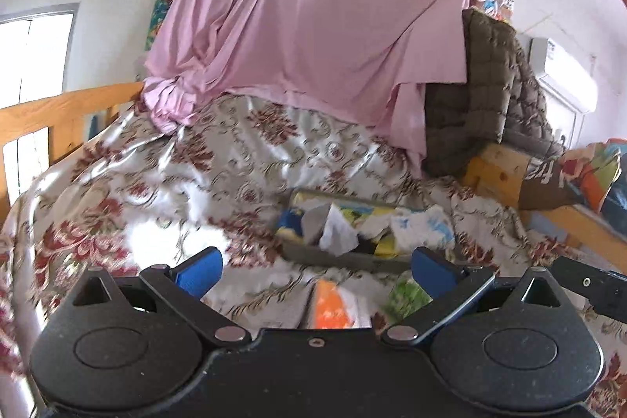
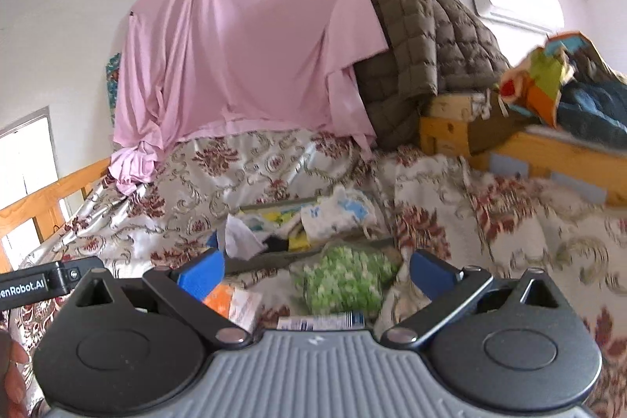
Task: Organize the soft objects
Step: 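Move both tools back from the tray over the remaining boxes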
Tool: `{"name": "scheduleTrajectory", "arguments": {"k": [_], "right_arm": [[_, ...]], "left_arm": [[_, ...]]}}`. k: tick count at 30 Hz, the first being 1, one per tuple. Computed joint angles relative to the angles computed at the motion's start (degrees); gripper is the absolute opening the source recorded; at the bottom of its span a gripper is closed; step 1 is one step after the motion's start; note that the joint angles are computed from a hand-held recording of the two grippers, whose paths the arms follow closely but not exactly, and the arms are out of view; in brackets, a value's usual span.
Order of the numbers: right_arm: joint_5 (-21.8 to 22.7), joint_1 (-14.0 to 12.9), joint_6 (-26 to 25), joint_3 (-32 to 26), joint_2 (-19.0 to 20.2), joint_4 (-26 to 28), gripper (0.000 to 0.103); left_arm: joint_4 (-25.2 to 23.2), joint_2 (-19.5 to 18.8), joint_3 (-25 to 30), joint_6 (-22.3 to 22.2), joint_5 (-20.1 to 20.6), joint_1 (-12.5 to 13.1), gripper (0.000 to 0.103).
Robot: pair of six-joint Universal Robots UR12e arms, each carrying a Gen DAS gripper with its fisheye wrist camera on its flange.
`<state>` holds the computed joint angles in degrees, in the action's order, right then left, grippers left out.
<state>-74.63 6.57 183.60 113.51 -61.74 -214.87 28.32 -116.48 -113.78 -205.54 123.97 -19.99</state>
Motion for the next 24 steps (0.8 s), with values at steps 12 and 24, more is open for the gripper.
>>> {"name": "scheduleTrajectory", "arguments": {"k": [12, 24], "right_arm": [[-3.12, 1.07, -3.29, 3.41, 0.13, 0.66, 0.103], [-1.14, 0.99, -4.55, 4.29, 0.86, 3.08, 0.103]], "left_arm": [[-1.03, -0.09, -3.16, 0.76, 1.03, -1.55, 0.102], [-2.71, -1.4, -3.41, 1.77, 2.02, -2.54, 0.102]]}}
